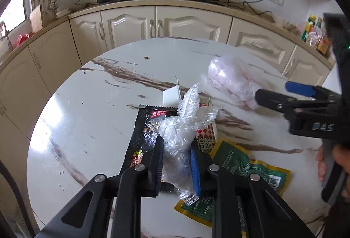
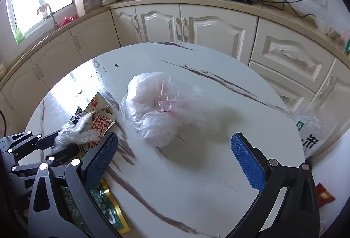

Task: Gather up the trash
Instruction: 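Grasp the clear plastic glove bundle with the left tool while the right tool grasps the pink plastic bag, then carry glove bundle and pink bag over the blue bin and open both tools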

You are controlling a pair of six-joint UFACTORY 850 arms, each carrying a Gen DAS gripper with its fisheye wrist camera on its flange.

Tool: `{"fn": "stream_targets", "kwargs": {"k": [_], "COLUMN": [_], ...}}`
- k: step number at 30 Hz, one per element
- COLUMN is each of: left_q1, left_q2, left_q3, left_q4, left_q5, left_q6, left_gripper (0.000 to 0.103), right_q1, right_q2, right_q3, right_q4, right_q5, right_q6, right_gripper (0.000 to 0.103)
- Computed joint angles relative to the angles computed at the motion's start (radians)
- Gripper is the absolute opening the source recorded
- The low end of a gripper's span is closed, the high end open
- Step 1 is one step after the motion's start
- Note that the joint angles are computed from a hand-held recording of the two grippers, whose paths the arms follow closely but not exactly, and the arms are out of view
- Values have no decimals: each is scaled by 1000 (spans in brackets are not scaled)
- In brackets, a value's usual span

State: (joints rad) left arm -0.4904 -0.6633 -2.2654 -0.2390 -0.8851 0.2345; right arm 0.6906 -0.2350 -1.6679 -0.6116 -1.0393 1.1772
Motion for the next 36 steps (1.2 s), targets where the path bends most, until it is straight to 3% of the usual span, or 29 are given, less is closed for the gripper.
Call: {"fn": "stream_targets", "kwargs": {"k": [5, 11, 14, 19, 28, 33, 36], "left_q1": [38, 63, 74, 106, 203, 328, 432], "left_q2": [29, 184, 227, 333, 530, 655, 713], "left_q3": [34, 258, 312, 419, 589, 692, 736], "left_q4": [-72, -150, -172, -239, -418, -541, -593], "left_q5": [53, 119, 142, 139, 112, 72, 31], "left_q6": [48, 114, 145, 217, 380, 510, 572], "left_gripper": [16, 16, 16, 16, 16, 16, 16], "right_q1": [-34, -59, -56, -35, 128, 251, 312], "right_q2": [-71, -140, -136, -71, 0, -82, -232], "right_q3": [-68, -139, -129, -66, -114, -314, -565], "right_q4": [26, 97, 85, 80, -99, -187, -194], "right_q5": [0, -1, -31, -6, -108, -152, -193], "right_q6": [-100, -225, -186, -123, 44, 62, -19], "right_gripper": [103, 102, 65, 51, 48, 48, 48]}}
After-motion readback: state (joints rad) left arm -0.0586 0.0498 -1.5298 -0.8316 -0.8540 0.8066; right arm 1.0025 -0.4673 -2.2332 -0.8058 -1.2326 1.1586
